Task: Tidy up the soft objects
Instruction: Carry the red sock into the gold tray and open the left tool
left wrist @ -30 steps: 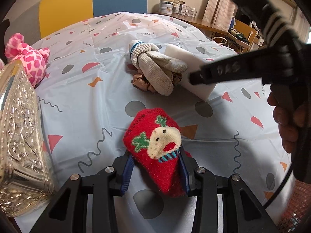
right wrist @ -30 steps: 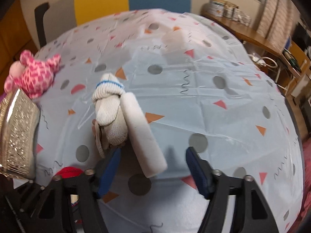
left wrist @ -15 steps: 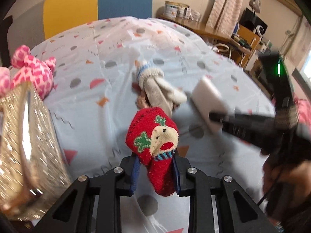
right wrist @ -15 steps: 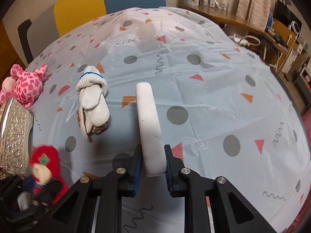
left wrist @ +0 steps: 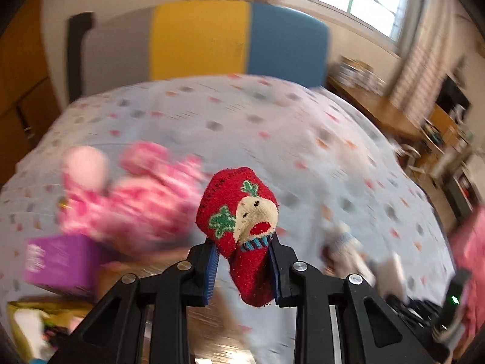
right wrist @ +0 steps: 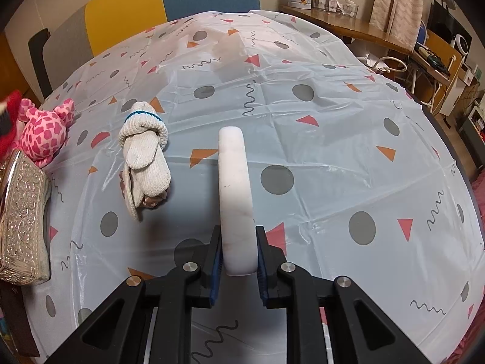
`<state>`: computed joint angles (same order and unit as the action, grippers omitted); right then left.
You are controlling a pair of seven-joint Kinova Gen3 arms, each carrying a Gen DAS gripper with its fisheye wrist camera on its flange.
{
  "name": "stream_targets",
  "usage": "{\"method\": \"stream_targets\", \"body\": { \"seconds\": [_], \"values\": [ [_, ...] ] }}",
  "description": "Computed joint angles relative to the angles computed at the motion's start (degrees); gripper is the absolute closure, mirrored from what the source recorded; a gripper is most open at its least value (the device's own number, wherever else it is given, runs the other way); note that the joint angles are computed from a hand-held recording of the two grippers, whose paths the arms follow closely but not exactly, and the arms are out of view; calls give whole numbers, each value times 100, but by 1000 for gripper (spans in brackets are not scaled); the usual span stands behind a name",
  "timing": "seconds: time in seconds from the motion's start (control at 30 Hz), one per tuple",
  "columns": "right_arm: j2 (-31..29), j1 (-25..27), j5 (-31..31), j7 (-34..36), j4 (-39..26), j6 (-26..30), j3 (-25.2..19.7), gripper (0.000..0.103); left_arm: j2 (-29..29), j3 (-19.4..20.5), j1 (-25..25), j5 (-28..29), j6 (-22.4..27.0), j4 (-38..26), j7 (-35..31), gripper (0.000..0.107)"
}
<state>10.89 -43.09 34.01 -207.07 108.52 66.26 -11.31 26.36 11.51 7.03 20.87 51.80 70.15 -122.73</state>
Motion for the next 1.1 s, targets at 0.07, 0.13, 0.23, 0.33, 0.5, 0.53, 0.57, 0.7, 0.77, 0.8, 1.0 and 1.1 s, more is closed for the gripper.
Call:
{"method": "stream_targets", "body": {
  "seconds": [0.07,0.13,0.23,0.33,0.5,0.53,0.57,0.7,0.77,0.8,1.0,1.1],
  "values": [
    [3,1,2,-1,4,-7,0,85,118,-141,-59,-95,-44,-272,133,79],
    [5,2,6,4,5,-11,1,85,260,-252,-155,-199,-23,-565,291,79],
    [30,-5,4,39,-23,22,1,85,419,-393,-371,-376,-15,-905,477,79],
    [65,-1,-23,106,-52,37,9,85,423,-436,-728,-444,-176,-899,376,79],
    [184,18,-127,358,-164,96,42,85,239,-323,-1458,-181,-349,-438,-126,79],
    [208,10,-144,395,-190,121,52,85,187,-290,-1634,-69,-381,-300,-299,79],
    [219,-4,-147,406,-198,135,63,85,125,-261,-1859,79,-393,-132,-507,79],
    [255,-42,-152,441,-236,194,95,86,-42,-251,-2452,568,-294,336,-1054,79],
    [279,-58,-152,463,-259,224,104,86,-149,-281,-2760,841,-256,645,-1402,79],
    [293,-70,-152,477,-275,250,107,86,-189,-309,-2929,990,-180,780,-1567,79],
    [374,-97,-200,590,-347,325,127,86,-437,-619,-3509,1543,-44,1536,-2449,79],
    [444,-94,-256,712,-410,367,146,86,-468,-806,-3700,1715,-28,1765,-2662,78]
  ]
}}
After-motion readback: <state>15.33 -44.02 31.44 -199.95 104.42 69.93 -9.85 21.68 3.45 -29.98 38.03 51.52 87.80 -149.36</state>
